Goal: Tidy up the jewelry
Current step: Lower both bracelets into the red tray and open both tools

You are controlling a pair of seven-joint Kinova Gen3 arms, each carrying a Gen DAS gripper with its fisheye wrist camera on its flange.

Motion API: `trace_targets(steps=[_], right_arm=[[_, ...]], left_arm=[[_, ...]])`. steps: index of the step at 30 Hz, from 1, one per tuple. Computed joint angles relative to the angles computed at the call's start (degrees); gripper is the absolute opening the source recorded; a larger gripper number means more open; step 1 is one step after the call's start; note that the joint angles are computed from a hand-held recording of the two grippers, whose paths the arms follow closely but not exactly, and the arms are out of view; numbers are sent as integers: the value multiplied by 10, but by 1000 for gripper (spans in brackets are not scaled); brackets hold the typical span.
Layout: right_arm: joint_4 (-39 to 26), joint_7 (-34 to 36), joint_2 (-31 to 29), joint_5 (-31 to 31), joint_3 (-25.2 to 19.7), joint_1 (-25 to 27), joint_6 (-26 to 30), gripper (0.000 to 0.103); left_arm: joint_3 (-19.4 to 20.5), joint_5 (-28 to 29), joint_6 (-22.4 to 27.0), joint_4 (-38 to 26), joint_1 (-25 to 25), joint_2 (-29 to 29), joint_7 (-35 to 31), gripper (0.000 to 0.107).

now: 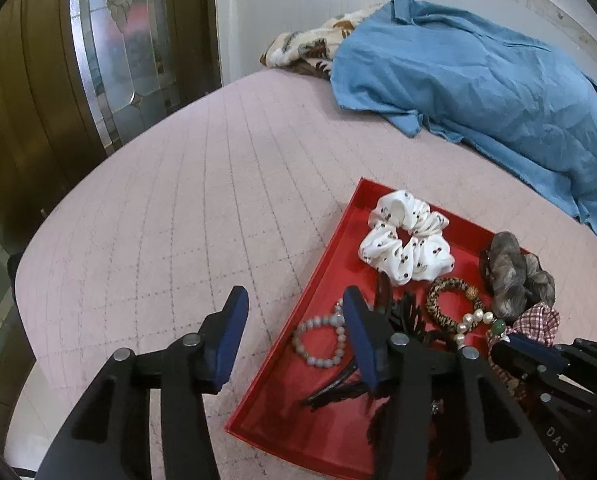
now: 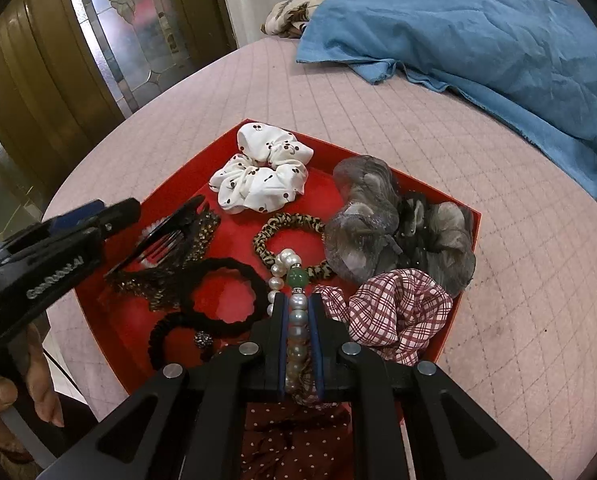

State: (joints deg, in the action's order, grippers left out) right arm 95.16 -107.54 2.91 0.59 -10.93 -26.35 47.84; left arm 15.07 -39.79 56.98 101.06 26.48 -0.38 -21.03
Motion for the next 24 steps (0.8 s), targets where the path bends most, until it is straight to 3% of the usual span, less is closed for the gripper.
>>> trace_targets(steps=[5, 11, 24], right_arm=[[0, -2, 1, -2, 2, 1, 2, 12], [7, -4, -12, 5, -3, -2, -5, 30], [25, -36, -62, 37, -18, -2, -16, 45]], left_arm=[[4, -9, 3, -2, 5, 2, -5, 50], [1, -11, -1, -1, 5, 0, 1, 55], [13, -27, -11, 13, 2, -14, 24, 65]])
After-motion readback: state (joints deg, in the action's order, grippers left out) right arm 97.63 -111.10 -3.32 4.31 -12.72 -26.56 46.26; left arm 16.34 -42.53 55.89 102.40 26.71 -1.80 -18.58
